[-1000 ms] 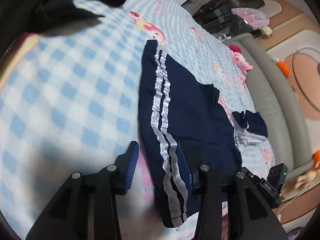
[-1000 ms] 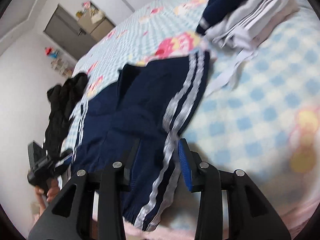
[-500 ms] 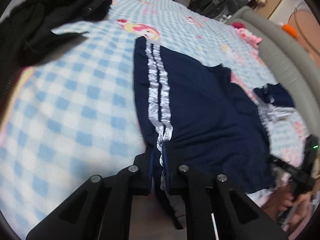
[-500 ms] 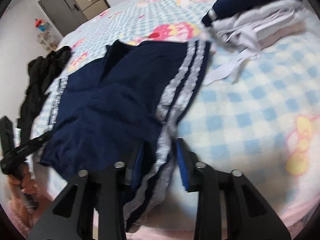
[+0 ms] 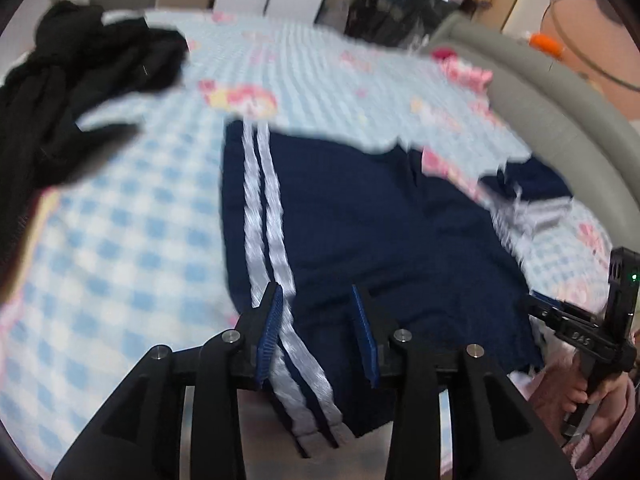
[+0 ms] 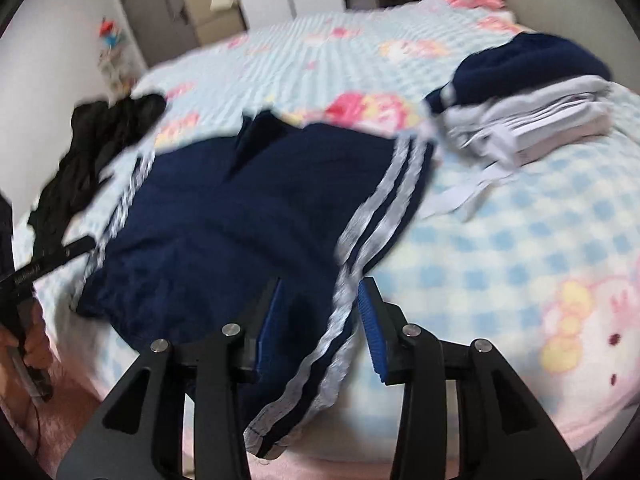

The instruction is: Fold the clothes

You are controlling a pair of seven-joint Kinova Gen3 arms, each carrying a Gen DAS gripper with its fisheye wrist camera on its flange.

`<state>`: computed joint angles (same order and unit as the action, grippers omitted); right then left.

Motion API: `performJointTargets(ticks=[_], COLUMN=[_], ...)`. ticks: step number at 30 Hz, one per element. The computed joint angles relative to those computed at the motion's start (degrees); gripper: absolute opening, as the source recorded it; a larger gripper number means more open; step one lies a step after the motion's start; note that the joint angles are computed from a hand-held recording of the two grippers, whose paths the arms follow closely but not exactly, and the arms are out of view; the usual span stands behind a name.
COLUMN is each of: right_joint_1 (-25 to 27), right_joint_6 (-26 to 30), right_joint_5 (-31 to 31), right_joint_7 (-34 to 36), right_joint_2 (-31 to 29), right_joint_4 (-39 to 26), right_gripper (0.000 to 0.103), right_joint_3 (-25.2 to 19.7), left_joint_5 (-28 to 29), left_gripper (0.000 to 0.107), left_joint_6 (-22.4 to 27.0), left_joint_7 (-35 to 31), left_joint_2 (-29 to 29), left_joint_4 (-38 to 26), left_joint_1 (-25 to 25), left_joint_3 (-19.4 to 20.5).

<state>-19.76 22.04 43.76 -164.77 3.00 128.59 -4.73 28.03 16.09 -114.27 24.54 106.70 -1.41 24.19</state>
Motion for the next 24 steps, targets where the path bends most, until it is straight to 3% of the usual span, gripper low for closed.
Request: performJointTargets(ticks=[3,5,7,10,12,15,18,22,24], right_joint_1=[5.11,10.27,15.58,23.55,28.14,34.19,38.64,37.15,36.16], right_joint_6=[4.55,4.41,1.71,-3.06,-1.87,0.0,0.44,1.41,1.99], right_joint_5=[-1.19,-0.53,-2.7,-7.07,-5.78,-5.85,-7.58,-12.4,-13.85], right_joint_7=[0.43,-1.77,-0.41,6.32,10.99,17.98,24.96,33.97,37.54], right_joint_2=[2.58,1.91,-0.38,-1.93,0.04,6.04,14.0,24.25,27.95], right_joint_4=[-2.33,-2.13,-1.36,-2.4,-6.56,-14.38,-21.03,-28.44,-31.15], right_gripper=[0.039,0.039,0.039,0.039,0.041,0.043,0.043,0.043,0.043], right_joint_3=[-5.74,-10.14,-12.67,-16.9,-22.21,-30.17,-37.14,-38.83,-39.13], left_joint_5=[-6.38,-7.02,-3.94,0.82,-0.1,-3.94,-9.48,-18.8,-22.09], left_gripper=[0.036,0.036,0.036,0.038,0.041,0.041,0.049,0.05,0.053], left_joint_6=[2.25,2.46,0.22,1.64,4.1,9.98,14.92,22.55,23.98], left_joint_7=[6.18,8.55,7.31,4.82,5.45,10.76,17.75,26.19,27.75], left_joint_2=[0.61,-0.39,-1.56,-0.04,2.16,5.65,9.41,14.09,16.09], left_joint_4=[-1.91,-1.97,-0.25,-2.18,-5.99,-13.91,-21.87,-32.26,-35.66], left_joint_1=[7.31,8.12,4.69,-1.93,-1.66,3.23,10.52,20.07,20.8], left_joint_3=[-7.52,-9.01,-6.77,-1.51,-2.02,-7.09,-13.74,-22.2,-22.1])
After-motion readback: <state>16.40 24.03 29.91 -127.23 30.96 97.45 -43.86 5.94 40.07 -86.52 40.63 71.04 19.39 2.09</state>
